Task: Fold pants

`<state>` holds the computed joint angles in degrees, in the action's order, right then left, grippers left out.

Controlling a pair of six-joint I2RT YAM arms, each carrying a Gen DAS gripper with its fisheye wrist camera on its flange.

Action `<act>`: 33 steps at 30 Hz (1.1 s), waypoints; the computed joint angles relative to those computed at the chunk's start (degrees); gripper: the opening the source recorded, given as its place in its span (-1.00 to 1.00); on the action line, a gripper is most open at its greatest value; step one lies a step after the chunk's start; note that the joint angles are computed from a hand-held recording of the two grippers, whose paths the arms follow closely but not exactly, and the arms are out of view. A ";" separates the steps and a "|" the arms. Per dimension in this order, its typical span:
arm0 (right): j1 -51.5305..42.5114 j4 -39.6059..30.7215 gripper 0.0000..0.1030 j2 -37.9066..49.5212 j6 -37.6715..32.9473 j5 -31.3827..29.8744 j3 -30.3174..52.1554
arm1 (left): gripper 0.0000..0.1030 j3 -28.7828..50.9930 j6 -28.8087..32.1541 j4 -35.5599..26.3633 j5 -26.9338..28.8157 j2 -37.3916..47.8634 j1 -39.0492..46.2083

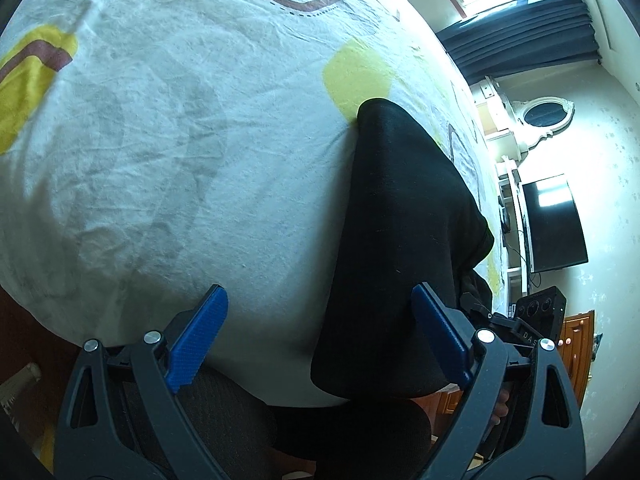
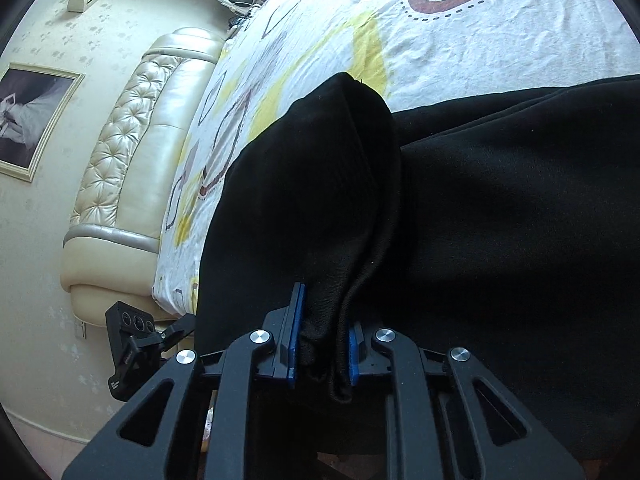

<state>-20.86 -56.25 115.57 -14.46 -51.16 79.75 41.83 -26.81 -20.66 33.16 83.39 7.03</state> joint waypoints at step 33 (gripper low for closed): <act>-23.55 -9.88 -0.75 5.07 -12.21 4.25 10.96 | 0.80 -0.40 5.38 5.50 1.77 1.26 -10.90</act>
<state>-44.41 -66.12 120.63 -26.67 -46.91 90.70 41.43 -21.43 -15.16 34.94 84.65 -3.87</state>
